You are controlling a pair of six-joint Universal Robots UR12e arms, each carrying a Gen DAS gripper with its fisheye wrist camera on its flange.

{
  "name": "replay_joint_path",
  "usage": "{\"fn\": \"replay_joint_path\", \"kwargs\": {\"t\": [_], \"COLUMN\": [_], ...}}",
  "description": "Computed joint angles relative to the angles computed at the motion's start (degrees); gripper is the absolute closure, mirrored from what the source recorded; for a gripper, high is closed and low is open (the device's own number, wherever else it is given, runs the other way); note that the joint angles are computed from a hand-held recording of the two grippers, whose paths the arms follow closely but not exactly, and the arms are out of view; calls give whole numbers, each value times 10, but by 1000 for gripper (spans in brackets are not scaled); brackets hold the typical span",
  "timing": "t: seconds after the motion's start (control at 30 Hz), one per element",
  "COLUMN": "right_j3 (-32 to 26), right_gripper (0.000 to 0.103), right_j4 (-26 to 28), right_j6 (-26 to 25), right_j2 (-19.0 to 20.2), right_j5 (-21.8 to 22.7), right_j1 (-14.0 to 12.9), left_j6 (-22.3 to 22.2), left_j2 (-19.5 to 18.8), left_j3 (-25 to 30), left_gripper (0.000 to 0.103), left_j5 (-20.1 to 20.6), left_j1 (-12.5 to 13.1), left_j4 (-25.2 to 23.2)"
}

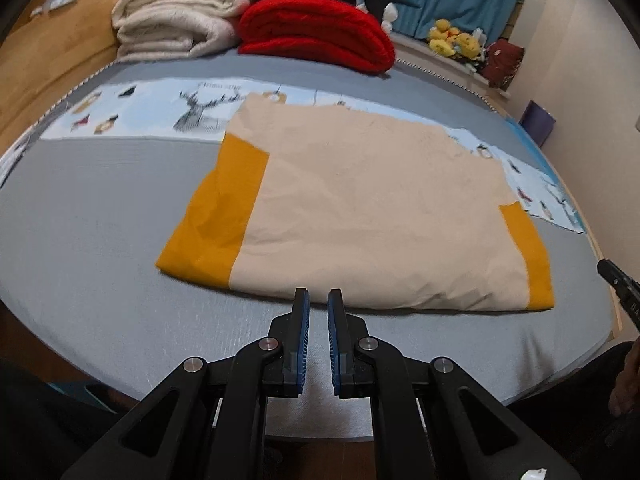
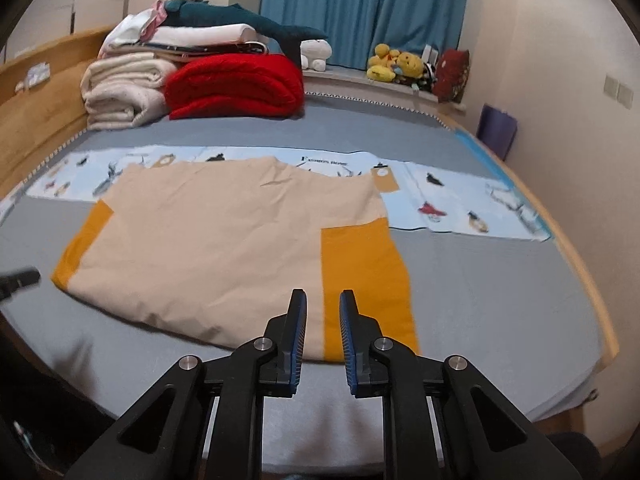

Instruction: Fold large clothes

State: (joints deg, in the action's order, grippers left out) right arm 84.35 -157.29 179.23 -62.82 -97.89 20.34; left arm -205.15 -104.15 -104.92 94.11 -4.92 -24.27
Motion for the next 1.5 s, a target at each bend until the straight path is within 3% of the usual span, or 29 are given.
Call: {"fn": "replay_joint_path", "kwargs": {"t": [0.17,0.33,0.47,0.53,0.67,0.8,0.83,0.97,1.37,1.5], "right_j3": [-16,-51,-74,-88,-107,-132,-145,-164,-166,-165], "right_gripper": [85,85,85,85,85,85,85,85,85,85], "right_j4": [12,18,57,77,68,95,124,172,170,165], "right_j6": [9,-19,-12,-1,3,-19,-24,0,-7,-15], "right_j2": [22,56,78,88,107,131,142,159,162,162], "right_j5": [34,60,79,95,109,87,69,69,64,61], "right_j1": [0,7,8,8,11,19,22,17,17,19], "left_j6": [-25,-104,-192,-224,-268,-287,-287,-287,-333,-351], "left_j2": [-12,-20,-25,-31,-41,-48,-50,-59,-93,-105], "left_j3": [-5,-18,-38,-42,-48,-49,-48,-45,-34,-25], "left_gripper": [95,92,58,56,52,49,48,45,45,53], "left_j5": [-25,-76,-133,-159,-187,-196,-196,-194,-179,-194], "left_j1": [15,45,75,85,97,102,102,103,105,108], "left_j4": [-15,-2,28,40,63,80,86,105,198,216]}}
